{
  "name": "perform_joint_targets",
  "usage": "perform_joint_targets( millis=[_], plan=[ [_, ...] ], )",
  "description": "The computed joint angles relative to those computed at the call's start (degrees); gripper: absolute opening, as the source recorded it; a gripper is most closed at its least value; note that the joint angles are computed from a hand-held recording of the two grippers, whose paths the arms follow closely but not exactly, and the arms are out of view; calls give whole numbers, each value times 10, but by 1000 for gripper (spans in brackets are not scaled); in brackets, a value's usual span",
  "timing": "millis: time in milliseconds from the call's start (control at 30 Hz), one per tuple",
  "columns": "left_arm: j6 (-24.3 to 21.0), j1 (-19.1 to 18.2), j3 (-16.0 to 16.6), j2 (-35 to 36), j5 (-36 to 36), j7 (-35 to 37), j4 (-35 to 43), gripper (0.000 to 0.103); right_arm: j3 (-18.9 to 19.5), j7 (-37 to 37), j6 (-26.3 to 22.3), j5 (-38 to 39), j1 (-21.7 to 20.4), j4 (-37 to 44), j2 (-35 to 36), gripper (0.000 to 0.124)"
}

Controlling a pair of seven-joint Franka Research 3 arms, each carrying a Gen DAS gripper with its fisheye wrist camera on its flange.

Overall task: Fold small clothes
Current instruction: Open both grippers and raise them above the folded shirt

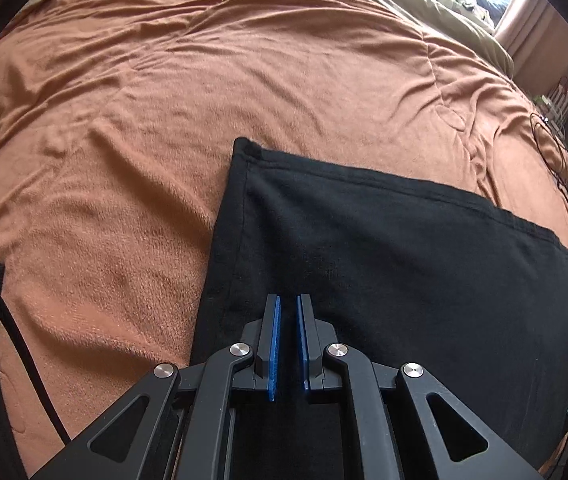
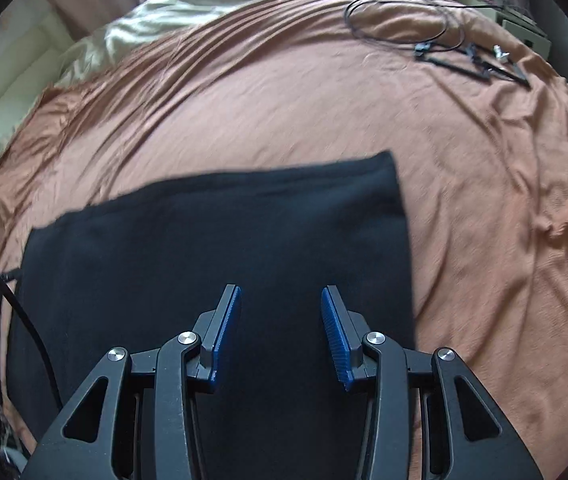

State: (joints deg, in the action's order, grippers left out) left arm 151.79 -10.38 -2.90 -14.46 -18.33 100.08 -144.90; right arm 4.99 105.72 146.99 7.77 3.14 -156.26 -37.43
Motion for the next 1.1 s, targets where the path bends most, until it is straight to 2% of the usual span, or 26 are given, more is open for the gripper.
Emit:
perform_joint_targets(
  millis=[200,300,400,633,867,1100],
  plan=[
    [38,14,-16,20,51,-35,2,10,53,61,17,-79,-50,21,46,39],
    [30,19,-20,16,71,-64,6,10,38,82,29,-88,-52,34,70,39],
    [21,7,-9,-7,58,-52,-8,10,34,96,14,-102,-51,45,69,39],
    [0,-19,18,-86,24,-24,-73,10,18,70,-13,-65,3,-8,-21,39],
    [-23,-34,34,-188,30,-32,-155,10,50,82,-46,-41,47,-63,-116,39],
    [-74,-34,46,-313,60,-51,-227,10,49,81,-137,-14,84,-107,-242,39]
  ],
)
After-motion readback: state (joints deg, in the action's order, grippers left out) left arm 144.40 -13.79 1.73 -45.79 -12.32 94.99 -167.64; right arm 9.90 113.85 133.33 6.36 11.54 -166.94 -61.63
